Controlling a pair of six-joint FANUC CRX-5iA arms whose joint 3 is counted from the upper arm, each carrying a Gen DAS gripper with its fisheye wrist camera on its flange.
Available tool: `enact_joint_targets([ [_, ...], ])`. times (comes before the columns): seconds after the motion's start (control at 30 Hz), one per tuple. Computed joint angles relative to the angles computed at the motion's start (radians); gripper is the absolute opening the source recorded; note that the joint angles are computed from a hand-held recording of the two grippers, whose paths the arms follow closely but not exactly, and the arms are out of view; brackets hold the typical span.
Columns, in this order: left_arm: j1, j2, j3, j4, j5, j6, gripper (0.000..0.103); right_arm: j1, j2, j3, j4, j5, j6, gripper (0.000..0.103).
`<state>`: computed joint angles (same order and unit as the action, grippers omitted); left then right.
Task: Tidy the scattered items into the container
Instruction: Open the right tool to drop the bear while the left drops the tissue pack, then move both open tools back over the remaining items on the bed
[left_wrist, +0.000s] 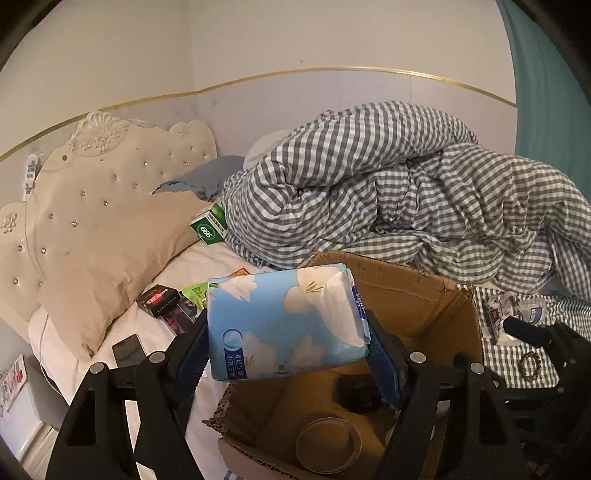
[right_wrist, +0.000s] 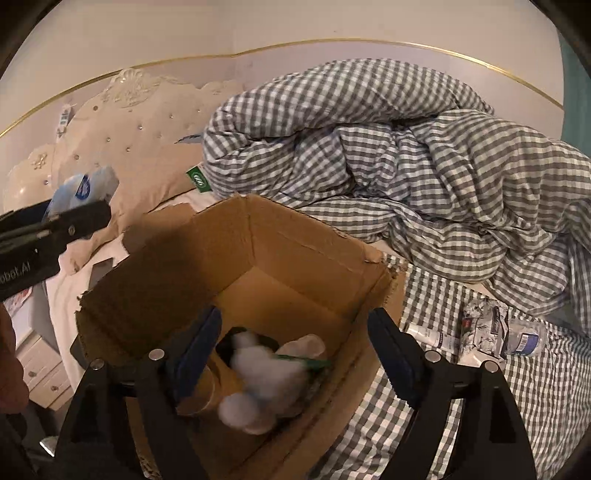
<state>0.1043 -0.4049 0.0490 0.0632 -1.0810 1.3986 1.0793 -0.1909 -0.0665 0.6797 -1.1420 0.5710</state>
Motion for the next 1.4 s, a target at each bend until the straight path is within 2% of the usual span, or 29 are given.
enact_joint_targets([
  [0.53, -0.134, 0.074, 0.052, -0.120, -0.034, 0.105, 0.081, -0.021, -0.079, -0.064, 0.033, -0.045, -0.051, 0.083],
  [0.6, -0.147, 0.081, 0.066, -0.138, -0.046, 0.121, 0.095, -0.019, -0.091, -0.073, 0.039, -0.049, -0.060, 0.083],
  [0.67, -0.162, 0.082, 0.075, -0.158, -0.045, 0.135, 0.102, -0.017, -0.102, -0.081, 0.045, -0.052, -0.069, 0.084],
  [1.0, -0.271, 0.105, 0.140, -0.242, -0.082, 0.196, 0.103, -0.025, -0.177, -0.123, 0.077, -0.083, -0.104, 0.084],
  [1.13, -0.350, 0.129, 0.184, -0.295, -0.102, 0.233, 0.103, -0.028, -0.223, -0.149, 0.100, -0.111, -0.132, 0.091],
  [1.4, -0.515, 0.188, 0.274, -0.379, -0.127, 0.305, 0.103, -0.037, -0.357, -0.219, 0.167, -0.221, -0.193, 0.098],
])
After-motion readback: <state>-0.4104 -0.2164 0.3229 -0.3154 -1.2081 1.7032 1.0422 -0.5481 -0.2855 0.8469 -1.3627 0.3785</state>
